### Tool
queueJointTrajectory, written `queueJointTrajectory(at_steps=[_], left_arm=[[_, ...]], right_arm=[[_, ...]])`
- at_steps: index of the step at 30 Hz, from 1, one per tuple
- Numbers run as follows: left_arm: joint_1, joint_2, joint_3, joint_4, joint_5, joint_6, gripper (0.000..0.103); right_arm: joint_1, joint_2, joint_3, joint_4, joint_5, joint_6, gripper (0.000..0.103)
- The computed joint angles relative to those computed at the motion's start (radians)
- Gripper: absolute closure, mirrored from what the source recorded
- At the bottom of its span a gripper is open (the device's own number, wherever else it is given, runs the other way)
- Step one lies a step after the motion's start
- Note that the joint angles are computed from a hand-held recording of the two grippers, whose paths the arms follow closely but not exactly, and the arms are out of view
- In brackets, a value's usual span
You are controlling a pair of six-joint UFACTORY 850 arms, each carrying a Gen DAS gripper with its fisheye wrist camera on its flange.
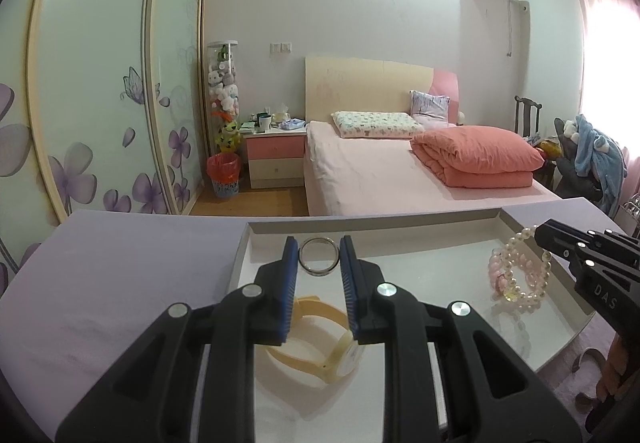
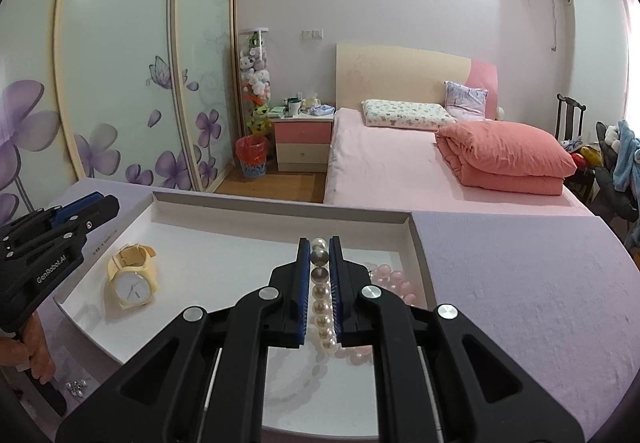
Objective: Organize jewelry
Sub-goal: 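Open the right tool to drop the pearl bracelet in the tray while the left tool releases the ring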
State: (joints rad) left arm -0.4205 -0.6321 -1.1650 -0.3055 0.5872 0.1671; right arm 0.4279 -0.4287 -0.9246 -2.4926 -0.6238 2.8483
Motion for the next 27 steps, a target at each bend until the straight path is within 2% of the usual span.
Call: queueJointTrajectory(at_steps=[5,6,8,9,13,27], left_arm=[[0.002,-0.013,-0.015,-0.011,-0.011,0.006,0.08],[0.003,-0.015,-0.018,-0.012,-0.016,0.007,0.08],[0.004,-0.017,-0.024,-0.014,-0.022,0.006,0.079],[0.004,-0.018,-0.027,-0.016,-0.023,0.007,0.075],[0.004,-0.02,-0.029,-0.018,-0.021,0.008,0.072],[0.008,-0.003,-0.008,-0.033,-0.008,0.015,0.07]], right_arm=[[-0.004,-0.001,-0.004,-0.013,0.02,0.013,0.09],[-0.002,-0.001,-0.003,-0.01,0.018,0.01,0.087],[0.001,0.0,-0.002,-0.01,0.016,0.005,0.076],[0.003,0.0,-0.001,-0.011,0.013,0.004,0.074],[0.004,0.001,0.001,-0.016,0.011,0.005,0.074],[0.011,0.013,0.018,-0.014,-0.006,0.008,0.074]])
